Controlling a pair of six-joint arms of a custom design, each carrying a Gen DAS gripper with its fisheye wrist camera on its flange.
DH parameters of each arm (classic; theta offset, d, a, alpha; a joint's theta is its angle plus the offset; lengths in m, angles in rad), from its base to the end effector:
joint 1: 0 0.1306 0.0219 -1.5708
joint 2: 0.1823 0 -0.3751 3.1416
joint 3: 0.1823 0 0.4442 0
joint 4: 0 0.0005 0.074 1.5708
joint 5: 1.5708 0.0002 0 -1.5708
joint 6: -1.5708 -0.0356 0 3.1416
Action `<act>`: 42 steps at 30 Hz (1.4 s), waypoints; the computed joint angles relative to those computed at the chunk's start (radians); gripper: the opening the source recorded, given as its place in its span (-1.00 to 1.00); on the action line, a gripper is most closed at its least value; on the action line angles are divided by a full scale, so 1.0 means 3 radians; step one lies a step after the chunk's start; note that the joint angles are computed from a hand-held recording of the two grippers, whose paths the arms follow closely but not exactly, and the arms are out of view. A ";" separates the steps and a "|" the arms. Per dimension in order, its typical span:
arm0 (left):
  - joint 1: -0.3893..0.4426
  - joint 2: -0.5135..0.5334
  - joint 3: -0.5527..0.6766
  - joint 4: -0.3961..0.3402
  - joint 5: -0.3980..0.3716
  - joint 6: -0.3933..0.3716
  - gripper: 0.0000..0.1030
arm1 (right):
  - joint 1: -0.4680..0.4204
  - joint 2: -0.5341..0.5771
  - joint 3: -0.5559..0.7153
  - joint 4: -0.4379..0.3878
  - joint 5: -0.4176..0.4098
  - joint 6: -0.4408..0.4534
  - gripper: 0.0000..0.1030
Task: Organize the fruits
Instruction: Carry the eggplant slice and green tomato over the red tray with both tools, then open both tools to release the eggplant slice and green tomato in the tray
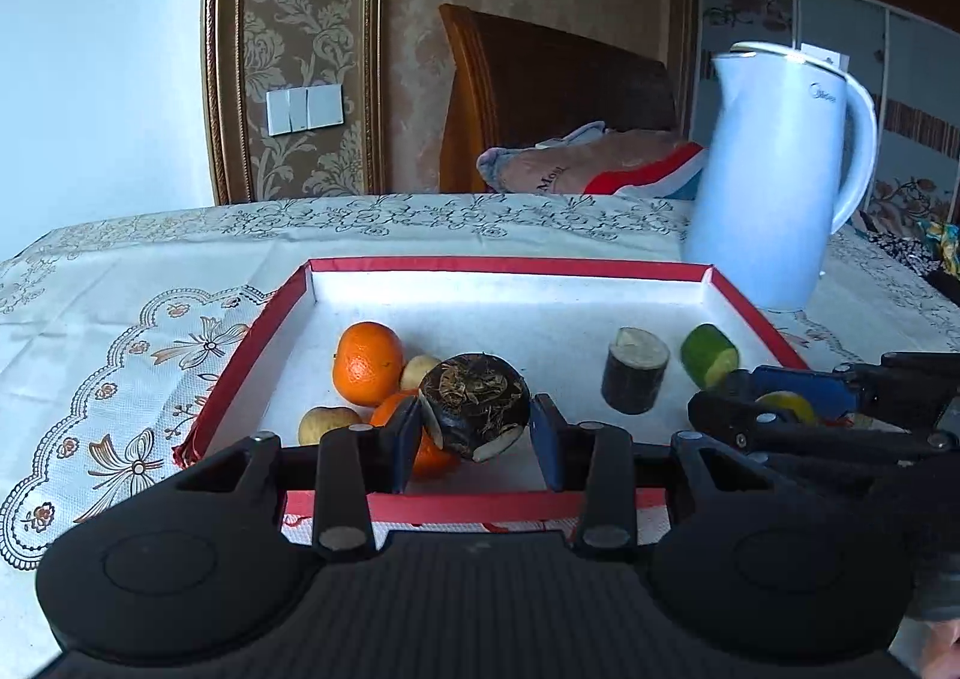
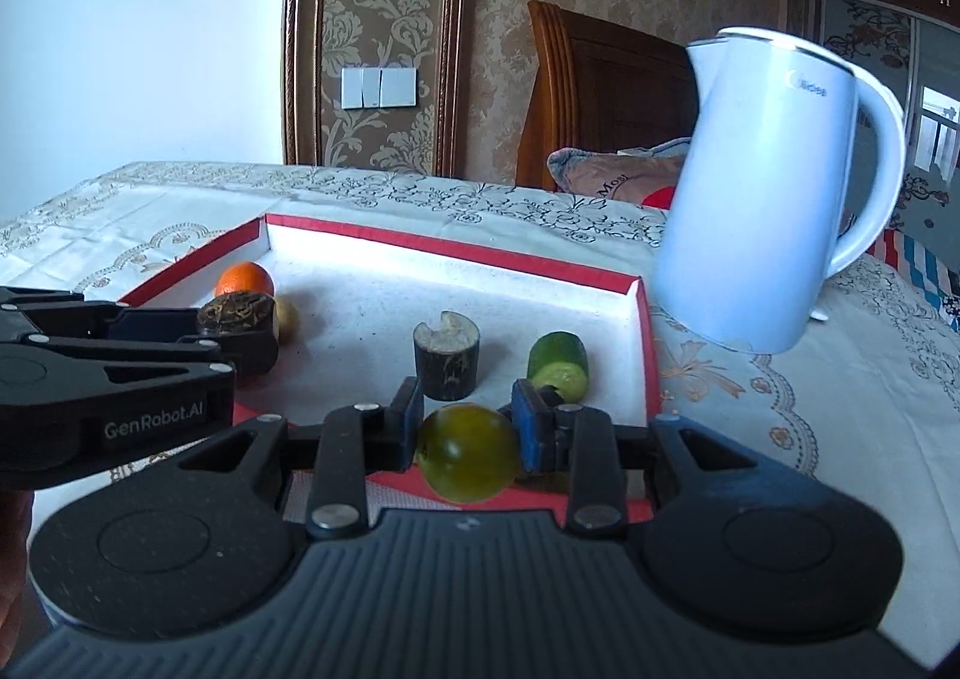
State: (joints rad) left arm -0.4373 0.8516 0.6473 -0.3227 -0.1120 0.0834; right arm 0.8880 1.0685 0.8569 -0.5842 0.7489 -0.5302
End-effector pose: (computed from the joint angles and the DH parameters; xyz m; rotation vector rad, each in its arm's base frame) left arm 0.3271 -0.1491 0.3076 0.3029 2.0783 -0.1971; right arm 0.2767 0.3010 0.3217 -0.0421 2.1218 -0.0681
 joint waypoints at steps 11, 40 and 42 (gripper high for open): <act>-0.0041 0.0138 0.0005 0.0231 -0.0233 -0.0059 -0.25 | -0.0190 0.0294 0.0153 0.0061 -0.0185 0.0064 -0.41; 0.0054 0.0484 0.0146 0.0348 -0.0483 -0.0015 -0.19 | -0.0373 0.0559 0.0289 0.0130 -0.0069 -0.0089 -0.43; 0.0099 0.0516 0.0169 0.0302 -0.0447 0.0053 -0.02 | -0.0369 0.0558 0.0287 0.0134 -0.0059 -0.0094 -0.43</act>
State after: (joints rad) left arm -0.4077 1.0065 0.6980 -0.2321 -0.2462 0.0994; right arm 0.7773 1.2358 0.9429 -0.5440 0.7312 -0.5584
